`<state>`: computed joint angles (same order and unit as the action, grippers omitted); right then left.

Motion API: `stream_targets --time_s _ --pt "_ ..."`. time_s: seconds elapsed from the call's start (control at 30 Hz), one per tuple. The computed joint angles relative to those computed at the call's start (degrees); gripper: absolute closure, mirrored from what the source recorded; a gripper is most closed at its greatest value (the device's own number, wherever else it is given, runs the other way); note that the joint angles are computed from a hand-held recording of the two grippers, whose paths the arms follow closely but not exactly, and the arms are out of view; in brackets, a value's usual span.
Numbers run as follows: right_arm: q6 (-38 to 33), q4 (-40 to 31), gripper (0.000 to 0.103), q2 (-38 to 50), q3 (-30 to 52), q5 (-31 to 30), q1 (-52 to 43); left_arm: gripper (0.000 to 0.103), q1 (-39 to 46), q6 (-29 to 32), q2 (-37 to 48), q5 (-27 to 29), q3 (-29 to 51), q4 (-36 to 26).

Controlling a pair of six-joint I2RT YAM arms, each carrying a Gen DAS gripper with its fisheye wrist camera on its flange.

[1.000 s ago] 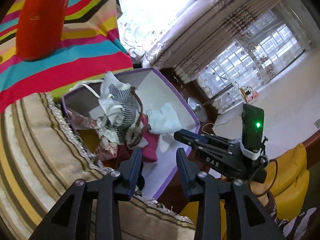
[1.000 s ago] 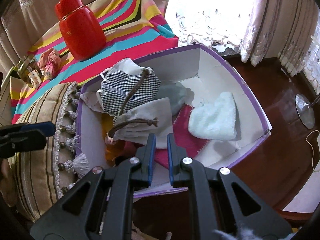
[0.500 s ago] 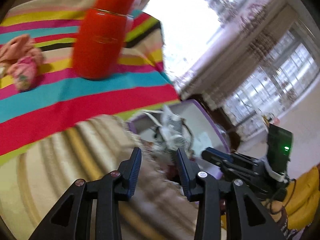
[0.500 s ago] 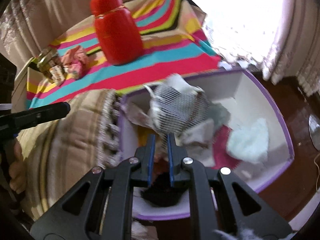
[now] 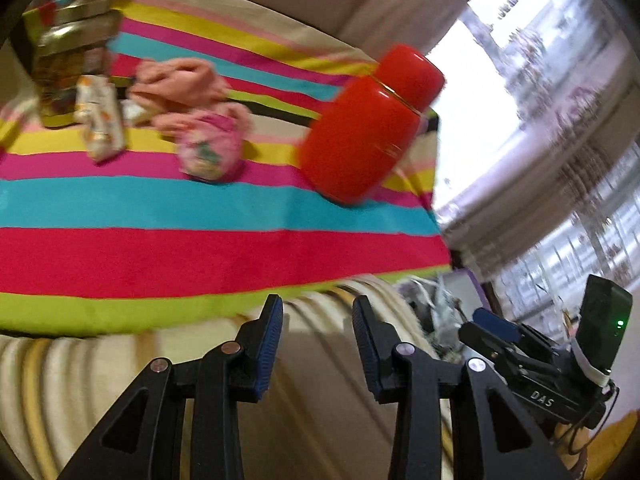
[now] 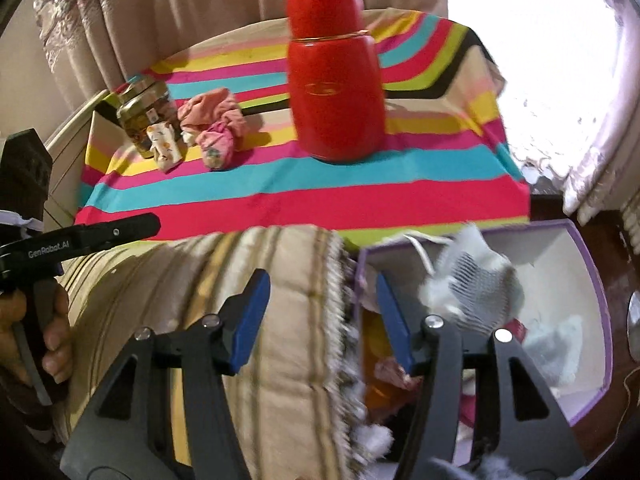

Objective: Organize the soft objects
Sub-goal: 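Move both open tools back to the remaining items on the bed, then reach the left tool to the floral white cloth while the right tool approaches the pink bag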

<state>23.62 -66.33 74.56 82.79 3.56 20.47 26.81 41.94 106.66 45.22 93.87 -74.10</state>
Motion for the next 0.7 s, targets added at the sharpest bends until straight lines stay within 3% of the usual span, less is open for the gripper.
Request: stream_targets --time_s 0.43,0.7 --pt "0.70 2.84 0.044 23.57 21.98 1.48 4.59 0.065 4.28 -11.28 16.35 -0.70 24.02 0.77" --pt "4.37 2.26 0.044 37.65 37.68 3.24 5.55 0.065 3.82 -21.13 32.05 -2.75 50.23 -4.90"
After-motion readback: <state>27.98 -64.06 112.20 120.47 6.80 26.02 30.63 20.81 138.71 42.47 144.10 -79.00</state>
